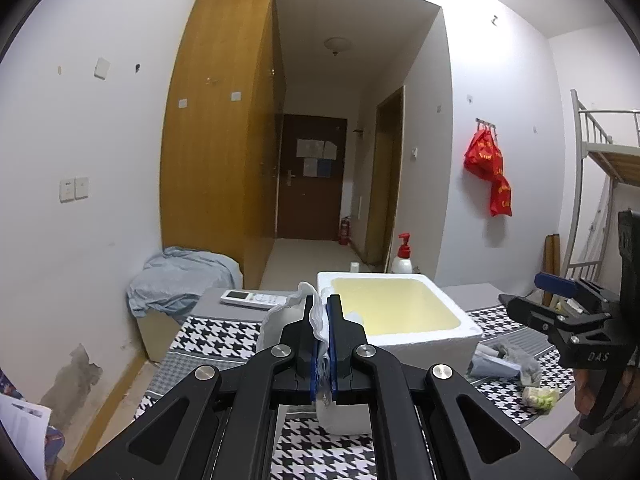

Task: Organize soft objects
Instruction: 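Move the left tool holding the white cloth over the foam box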

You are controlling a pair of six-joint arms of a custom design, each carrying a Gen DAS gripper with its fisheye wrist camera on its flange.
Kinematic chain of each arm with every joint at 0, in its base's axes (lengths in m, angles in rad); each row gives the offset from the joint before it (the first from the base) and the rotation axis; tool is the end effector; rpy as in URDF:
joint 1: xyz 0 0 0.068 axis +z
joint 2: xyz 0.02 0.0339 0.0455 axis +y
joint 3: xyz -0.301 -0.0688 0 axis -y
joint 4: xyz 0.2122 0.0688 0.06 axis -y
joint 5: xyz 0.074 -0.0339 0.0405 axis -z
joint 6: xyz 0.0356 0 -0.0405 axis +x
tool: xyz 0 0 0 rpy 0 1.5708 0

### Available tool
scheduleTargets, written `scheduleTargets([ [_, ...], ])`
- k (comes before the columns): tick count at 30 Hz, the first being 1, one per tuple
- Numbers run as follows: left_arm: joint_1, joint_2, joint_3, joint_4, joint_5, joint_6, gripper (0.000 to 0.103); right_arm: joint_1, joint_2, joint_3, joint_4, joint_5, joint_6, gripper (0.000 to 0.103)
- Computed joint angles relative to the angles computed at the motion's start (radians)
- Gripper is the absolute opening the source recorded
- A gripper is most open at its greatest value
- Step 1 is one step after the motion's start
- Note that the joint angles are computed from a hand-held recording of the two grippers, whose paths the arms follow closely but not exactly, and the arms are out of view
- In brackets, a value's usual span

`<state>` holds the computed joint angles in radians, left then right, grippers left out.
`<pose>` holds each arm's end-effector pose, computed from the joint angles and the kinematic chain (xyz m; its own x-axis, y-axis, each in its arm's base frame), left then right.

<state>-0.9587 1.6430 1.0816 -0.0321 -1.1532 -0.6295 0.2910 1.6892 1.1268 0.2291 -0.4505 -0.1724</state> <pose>0.2143 -0.2486 0.3021 -0.1988 -0.1323 -0.9711 -0.2728 0.9592 -0.0748 0.3474 0.1202 0.3153 -0.1968 -0.2202 -0.9554 -0.6965 0.7172 -0.0218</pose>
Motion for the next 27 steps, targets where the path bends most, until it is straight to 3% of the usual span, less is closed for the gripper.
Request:
scheduleTargets([
  [27,-0.013,0.074,0.121,0.188,0.050,0.304,0.004,-0.161,-0.082,-0.181,0.086,-0.049,-0.007,0.102],
])
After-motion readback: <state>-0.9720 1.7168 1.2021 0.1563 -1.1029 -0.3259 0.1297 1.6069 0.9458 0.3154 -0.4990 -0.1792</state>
